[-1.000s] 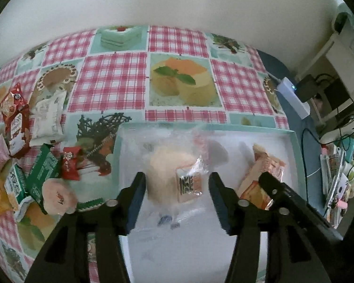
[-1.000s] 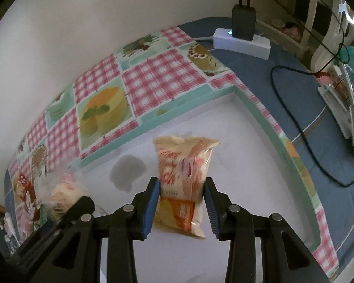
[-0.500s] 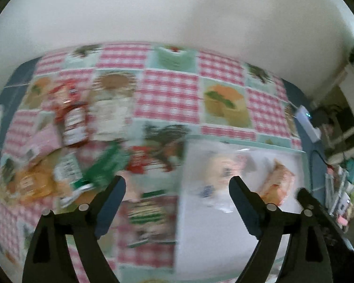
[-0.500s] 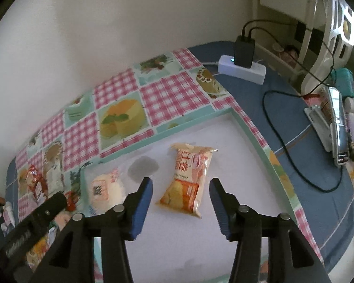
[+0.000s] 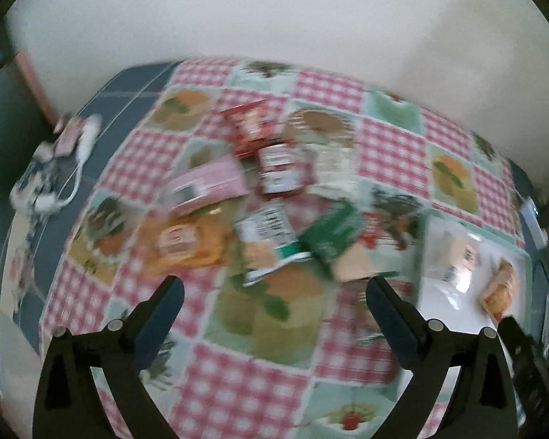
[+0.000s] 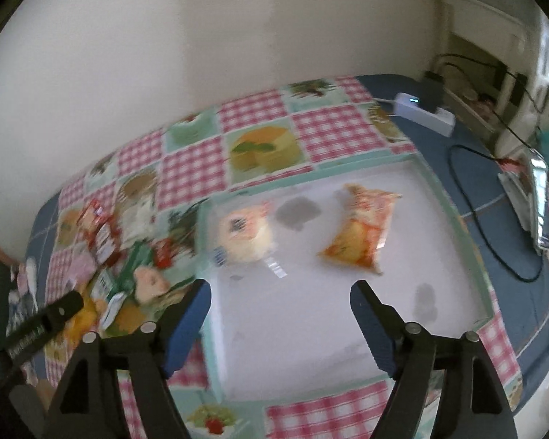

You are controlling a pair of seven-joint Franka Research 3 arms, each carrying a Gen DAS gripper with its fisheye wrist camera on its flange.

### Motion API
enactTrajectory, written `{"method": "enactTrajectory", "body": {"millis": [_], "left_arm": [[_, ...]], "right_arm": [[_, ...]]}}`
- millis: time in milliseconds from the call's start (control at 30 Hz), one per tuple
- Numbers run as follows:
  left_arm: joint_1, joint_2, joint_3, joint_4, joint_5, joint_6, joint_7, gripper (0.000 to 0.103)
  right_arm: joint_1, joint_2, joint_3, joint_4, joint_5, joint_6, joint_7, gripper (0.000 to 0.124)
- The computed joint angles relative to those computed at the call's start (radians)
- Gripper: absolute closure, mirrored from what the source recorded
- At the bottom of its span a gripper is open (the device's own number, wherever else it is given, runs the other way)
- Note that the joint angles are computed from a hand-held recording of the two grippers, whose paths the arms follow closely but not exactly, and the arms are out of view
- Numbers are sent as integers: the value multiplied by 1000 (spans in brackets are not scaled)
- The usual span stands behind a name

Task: Organize snacks
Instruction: 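Move both tools back over the snack pile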

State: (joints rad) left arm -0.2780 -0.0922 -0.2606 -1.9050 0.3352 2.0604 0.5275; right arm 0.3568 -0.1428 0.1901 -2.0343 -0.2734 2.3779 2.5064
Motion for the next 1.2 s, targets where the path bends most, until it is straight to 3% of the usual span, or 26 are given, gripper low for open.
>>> {"method": "enactTrajectory", "body": {"millis": [133,200,267,767,1200], "left_arm": [[23,-51,18,-60,-9,-40,-32,3],[36,-73,26,-88,-16,-42,-40,3],[51,-102,37,-123,-32,-31,-52,3],[130,-168,97,-257,-176,44,-61,3],[163,-78,115,-227,-251,126,37,3]], "right_arm": [[36,49,13,38,26,9,-57,41],[53,73,13,58,33,10,-70,29],[69,96,11,76,39,15,-79,25],[173,286,-33,250,128,-8,-160,25],[215,418,-81,396,108,-62,-181,25]]}}
